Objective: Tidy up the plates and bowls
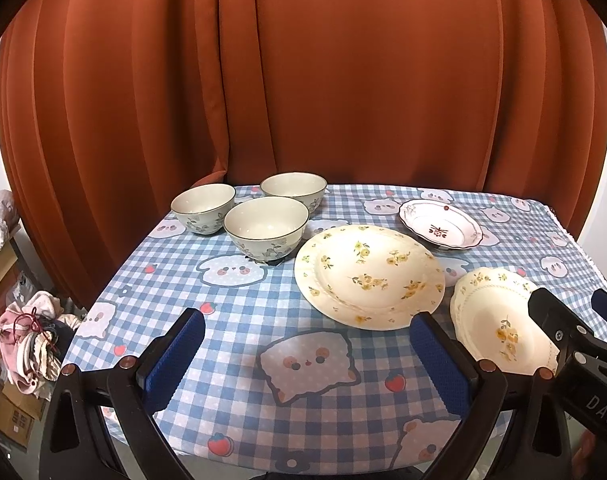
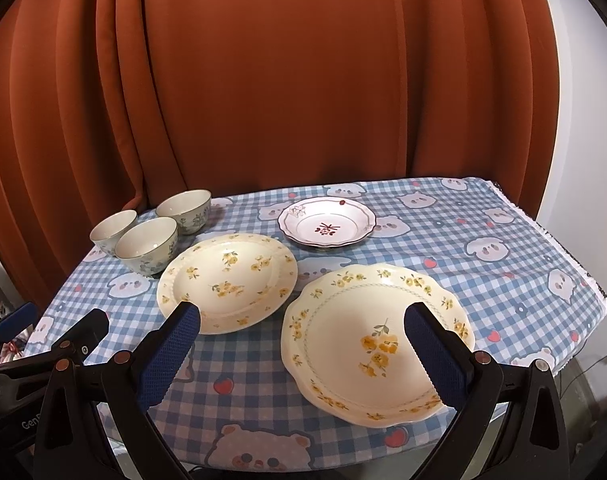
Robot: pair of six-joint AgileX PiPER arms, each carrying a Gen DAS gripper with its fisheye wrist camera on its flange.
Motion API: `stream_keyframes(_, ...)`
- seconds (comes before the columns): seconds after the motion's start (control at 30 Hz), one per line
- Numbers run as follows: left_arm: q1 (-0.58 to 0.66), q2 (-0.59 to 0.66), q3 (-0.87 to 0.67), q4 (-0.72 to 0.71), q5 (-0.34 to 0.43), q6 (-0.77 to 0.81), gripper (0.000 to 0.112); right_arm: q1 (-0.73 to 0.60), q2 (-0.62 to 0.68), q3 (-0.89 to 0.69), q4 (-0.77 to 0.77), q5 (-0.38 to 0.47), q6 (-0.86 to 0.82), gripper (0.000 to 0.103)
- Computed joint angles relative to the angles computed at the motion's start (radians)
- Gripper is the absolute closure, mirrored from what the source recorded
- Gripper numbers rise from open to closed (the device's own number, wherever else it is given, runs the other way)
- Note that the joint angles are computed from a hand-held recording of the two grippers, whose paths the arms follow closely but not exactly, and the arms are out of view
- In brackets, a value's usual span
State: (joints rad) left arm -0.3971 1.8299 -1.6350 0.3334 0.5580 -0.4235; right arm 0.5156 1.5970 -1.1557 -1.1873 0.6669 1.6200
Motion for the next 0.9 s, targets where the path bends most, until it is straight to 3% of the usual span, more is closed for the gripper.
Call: stream_keyframes(0.9,-0.009,-0.030,0.048,0.033,-0.020,-0.034,0.010,0.027,0.004,-0.033,0.042,0.066,-0.048,0.000)
